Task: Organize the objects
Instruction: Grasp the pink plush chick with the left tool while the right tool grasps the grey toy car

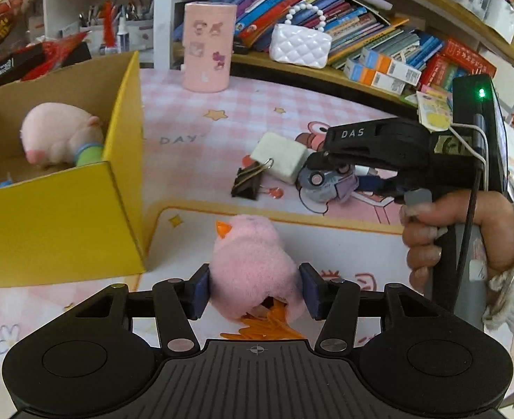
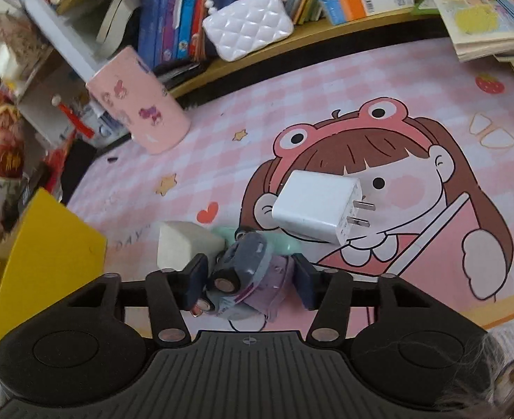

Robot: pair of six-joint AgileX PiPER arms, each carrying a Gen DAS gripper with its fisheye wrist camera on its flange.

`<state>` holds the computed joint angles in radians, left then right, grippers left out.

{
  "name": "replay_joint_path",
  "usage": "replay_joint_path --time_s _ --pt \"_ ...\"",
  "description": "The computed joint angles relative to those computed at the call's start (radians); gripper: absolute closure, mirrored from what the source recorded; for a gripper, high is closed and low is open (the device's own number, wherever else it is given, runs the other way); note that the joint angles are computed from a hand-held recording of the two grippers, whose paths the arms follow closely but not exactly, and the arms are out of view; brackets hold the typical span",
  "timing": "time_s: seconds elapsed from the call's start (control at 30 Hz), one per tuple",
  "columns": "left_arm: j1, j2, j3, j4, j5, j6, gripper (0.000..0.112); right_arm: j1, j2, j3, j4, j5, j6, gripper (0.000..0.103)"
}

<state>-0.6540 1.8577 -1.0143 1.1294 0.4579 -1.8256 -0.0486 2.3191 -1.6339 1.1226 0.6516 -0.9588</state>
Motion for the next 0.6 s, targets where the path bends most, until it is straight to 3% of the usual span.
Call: replay_joint_path --time_s 0.13,0.6 --pt "-0.008 -0.02 0.023 0.05 -0.006 -0.04 0.061 -0.02 -0.092 0.143 0.094 -0.044 -0.142 0.059" --pt "-0.017 -0.106 0.136 0.359 -0.174 -0.168 0.061 -0.141 -0.595 0.862 0.611 -0.248 -0.749 0.059"
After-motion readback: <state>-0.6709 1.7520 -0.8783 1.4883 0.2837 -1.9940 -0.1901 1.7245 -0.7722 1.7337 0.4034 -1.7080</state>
